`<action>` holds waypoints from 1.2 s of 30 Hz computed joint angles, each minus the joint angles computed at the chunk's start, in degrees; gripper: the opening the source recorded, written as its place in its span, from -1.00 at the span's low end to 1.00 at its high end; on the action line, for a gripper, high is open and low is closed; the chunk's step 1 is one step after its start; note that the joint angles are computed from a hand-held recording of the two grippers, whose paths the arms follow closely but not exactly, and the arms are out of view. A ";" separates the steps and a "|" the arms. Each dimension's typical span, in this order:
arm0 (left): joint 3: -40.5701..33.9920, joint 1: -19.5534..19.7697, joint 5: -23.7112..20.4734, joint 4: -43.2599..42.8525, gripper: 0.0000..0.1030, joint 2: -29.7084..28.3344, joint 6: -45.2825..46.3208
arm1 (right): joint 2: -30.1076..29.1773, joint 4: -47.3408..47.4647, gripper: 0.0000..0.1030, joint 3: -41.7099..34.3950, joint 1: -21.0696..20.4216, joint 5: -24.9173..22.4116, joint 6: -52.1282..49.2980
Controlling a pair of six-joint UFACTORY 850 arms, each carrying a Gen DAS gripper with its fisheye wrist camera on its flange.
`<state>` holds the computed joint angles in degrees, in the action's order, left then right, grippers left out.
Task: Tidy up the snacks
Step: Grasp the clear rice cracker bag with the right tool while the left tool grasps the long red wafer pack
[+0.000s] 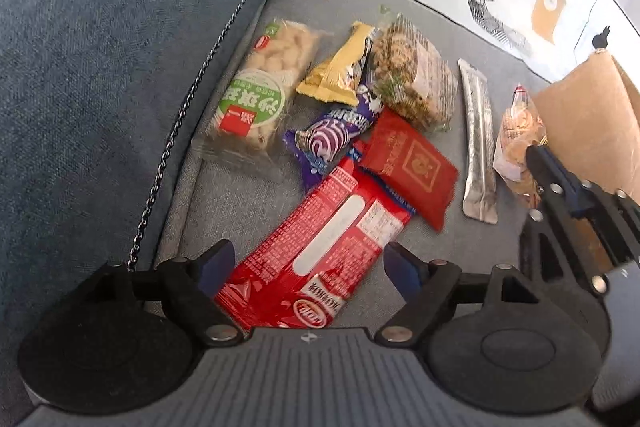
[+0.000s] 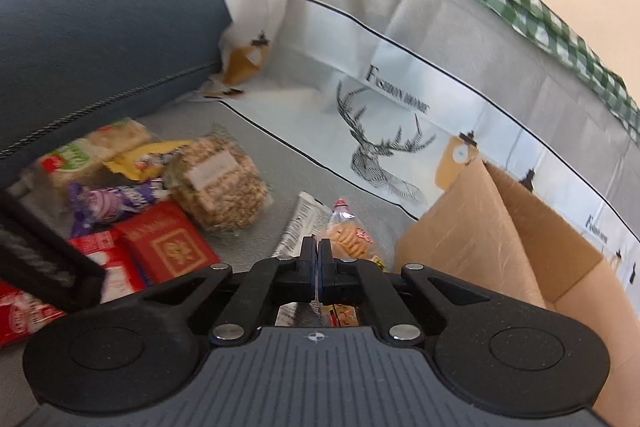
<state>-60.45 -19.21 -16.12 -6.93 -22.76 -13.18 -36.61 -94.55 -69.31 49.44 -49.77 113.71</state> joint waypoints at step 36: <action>-1.16 -3.01 -1.58 19.75 0.66 -1.53 -15.50 | 13.91 -15.69 0.68 16.95 0.68 22.49 33.66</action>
<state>-61.62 -22.23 -17.69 12.82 -24.29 -28.68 -22.70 -110.24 -52.36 50.13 -27.29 147.37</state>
